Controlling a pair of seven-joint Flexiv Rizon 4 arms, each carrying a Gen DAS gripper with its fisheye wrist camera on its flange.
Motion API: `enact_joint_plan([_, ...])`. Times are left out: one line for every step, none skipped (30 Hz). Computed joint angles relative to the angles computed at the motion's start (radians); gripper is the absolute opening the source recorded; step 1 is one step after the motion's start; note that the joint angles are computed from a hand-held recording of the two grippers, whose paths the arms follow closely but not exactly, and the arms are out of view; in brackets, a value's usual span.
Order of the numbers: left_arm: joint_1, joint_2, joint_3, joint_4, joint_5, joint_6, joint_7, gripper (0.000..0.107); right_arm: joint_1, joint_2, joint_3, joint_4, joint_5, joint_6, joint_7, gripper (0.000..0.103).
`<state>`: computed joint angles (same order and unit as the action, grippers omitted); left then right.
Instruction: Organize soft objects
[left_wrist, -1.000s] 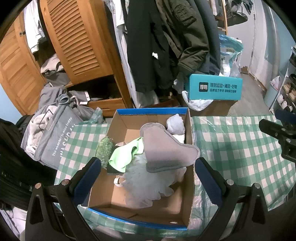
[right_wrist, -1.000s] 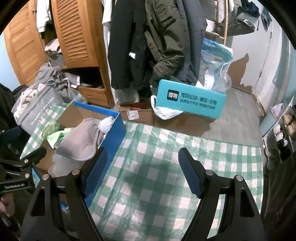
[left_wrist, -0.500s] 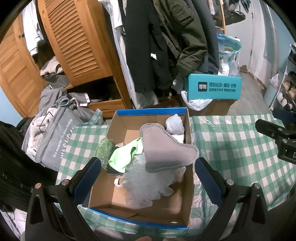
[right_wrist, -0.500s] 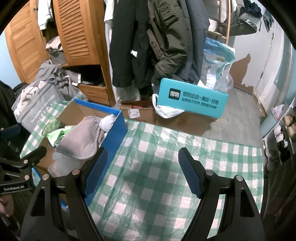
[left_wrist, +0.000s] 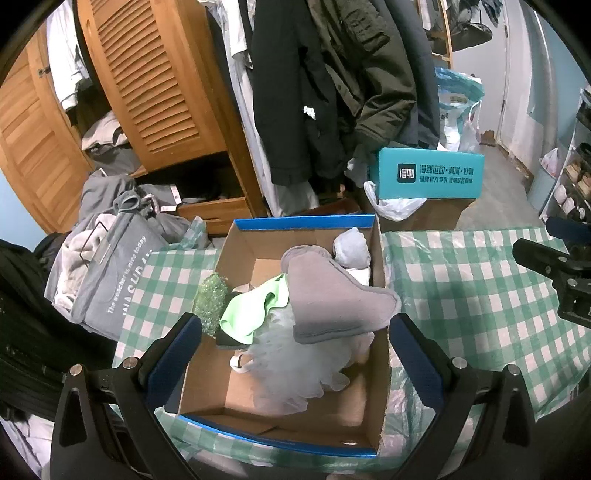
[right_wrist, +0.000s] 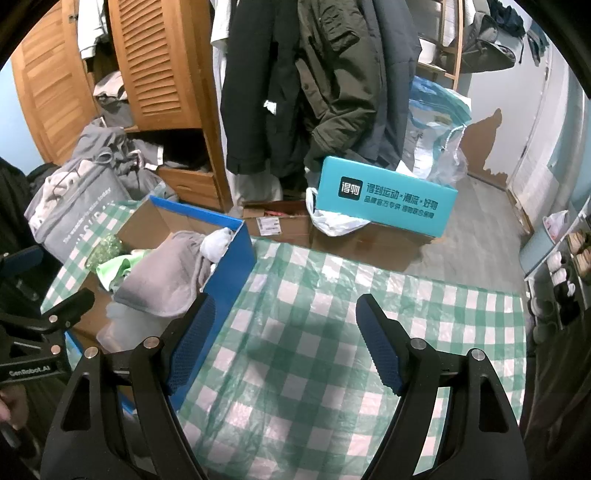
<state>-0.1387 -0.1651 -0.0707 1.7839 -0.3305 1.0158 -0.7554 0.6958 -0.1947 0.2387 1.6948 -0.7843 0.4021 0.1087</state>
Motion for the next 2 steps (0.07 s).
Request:
enact_joint_plan([0.000, -0.001, 0.000, -0.002, 0.002, -0.001, -0.001, 0.102, 0.000, 0.001, 0.000, 0.001, 0.000, 0.000, 0.000, 0.078])
enact_joint_plan([0.000, -0.003, 0.000, -0.004, 0.003, -0.002, -0.002, 0.102, 0.001, -0.002, 0.000, -0.002, 0.000, -0.002, 0.001, 0.078])
